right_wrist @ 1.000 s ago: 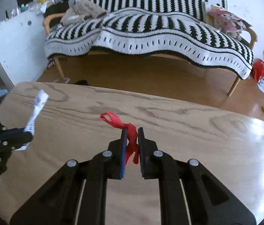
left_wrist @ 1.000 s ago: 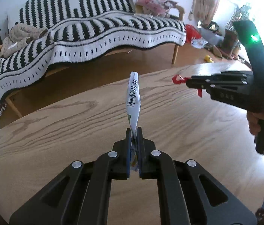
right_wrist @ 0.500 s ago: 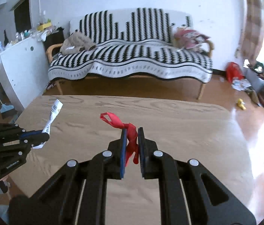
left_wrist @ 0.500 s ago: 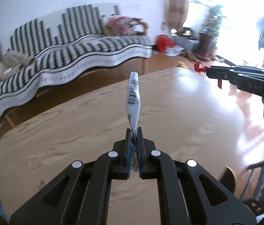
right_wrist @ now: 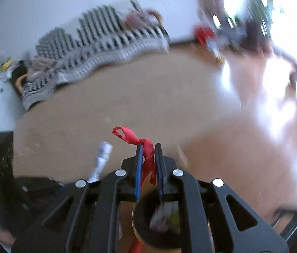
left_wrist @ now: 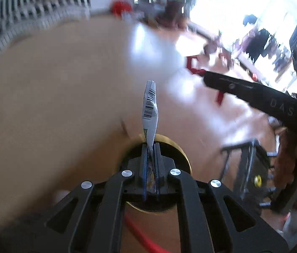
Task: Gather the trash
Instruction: 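Carry the wrapper and red ribbon to the black bin and open both grippers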
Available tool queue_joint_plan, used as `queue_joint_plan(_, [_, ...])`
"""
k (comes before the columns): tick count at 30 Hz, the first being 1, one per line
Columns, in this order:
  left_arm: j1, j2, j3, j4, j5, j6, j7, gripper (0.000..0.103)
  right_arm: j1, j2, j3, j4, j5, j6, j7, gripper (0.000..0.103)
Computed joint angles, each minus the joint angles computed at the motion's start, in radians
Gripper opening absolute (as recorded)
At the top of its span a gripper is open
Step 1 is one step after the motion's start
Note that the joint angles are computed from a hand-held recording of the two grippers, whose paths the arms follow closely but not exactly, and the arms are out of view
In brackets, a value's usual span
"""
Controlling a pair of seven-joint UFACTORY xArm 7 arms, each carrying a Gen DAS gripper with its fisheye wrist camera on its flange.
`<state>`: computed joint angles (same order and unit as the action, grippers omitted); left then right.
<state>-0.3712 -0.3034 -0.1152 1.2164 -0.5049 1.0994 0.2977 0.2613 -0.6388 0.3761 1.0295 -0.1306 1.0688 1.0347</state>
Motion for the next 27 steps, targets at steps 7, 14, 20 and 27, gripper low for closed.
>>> queue_joint_plan(7, [-0.052,-0.006,-0.058,-0.203,0.004,-0.035,-0.076,0.005,0.095,-0.158,-0.029,-0.287,0.157,-0.013,0.076,0.012])
queue_joint_plan(14, [-0.064,0.002,-0.060,-0.214,0.065,-0.063,-0.118,0.005,0.094,-0.173,-0.037,-0.326,0.167,-0.017,0.075,0.012])
queue_joint_plan(20, [-0.077,-0.002,-0.062,-0.228,0.067,-0.075,-0.126,0.005,0.085,-0.120,-0.033,-0.301,0.164,-0.052,0.087,0.012])
queue_joint_plan(27, [-0.084,0.003,-0.058,-0.221,0.058,-0.066,-0.127,0.005,0.097,-0.112,-0.046,-0.309,0.170,-0.058,0.078,0.012])
